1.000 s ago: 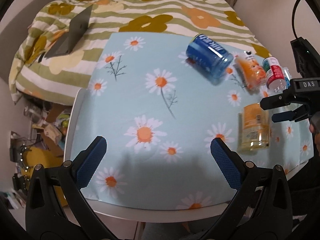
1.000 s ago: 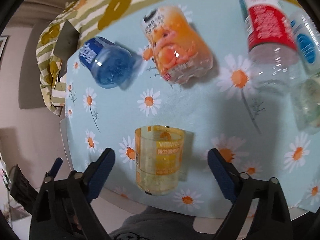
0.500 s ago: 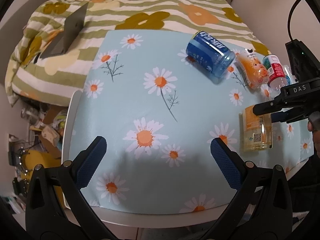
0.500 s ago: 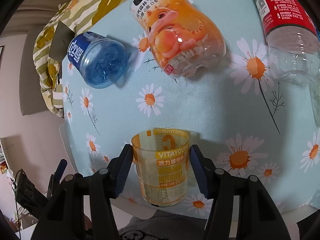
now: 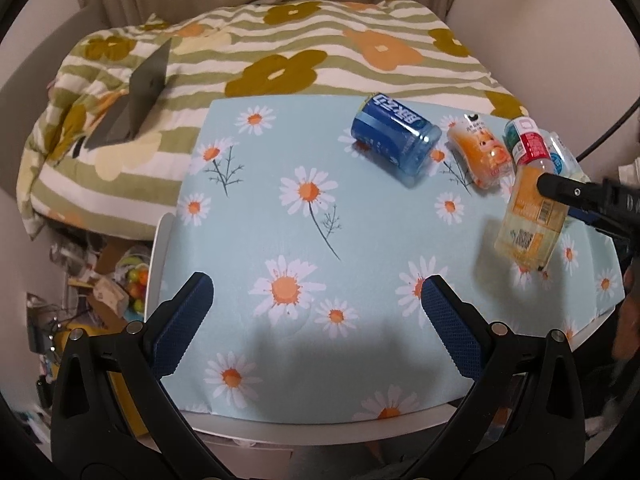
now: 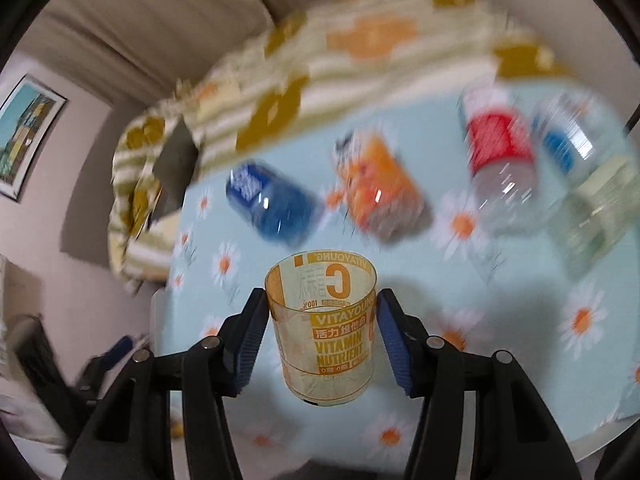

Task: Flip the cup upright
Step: 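Lower the cup upright onto the tablecloth with the right tool and open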

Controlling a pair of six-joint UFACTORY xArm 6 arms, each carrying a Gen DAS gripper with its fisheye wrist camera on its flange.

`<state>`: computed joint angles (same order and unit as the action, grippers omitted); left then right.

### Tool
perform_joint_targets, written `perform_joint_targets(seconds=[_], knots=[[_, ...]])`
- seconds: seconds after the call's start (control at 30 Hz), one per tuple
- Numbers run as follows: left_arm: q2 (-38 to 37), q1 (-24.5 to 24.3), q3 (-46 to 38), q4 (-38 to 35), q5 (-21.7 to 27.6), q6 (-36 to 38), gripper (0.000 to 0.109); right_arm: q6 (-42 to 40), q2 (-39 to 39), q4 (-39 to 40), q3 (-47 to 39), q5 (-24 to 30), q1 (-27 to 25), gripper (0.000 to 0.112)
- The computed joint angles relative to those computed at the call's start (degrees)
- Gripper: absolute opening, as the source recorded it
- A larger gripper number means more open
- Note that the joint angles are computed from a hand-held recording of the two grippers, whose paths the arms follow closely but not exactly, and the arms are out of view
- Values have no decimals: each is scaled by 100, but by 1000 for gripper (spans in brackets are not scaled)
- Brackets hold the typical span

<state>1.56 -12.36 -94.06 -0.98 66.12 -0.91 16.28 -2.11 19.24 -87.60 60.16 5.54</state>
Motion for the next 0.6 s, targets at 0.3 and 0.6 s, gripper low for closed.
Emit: perform_joint_targets(seconds=[0.3, 0.6], knots=[[-314, -163, 565, 327, -182, -9, 103, 1278, -1248, -2593, 2581, -3078, 741, 51], [-561, -132, 1011, 307, -399, -135, 103, 2460, -1598, -4261, 3286, -3646, 881, 52]])
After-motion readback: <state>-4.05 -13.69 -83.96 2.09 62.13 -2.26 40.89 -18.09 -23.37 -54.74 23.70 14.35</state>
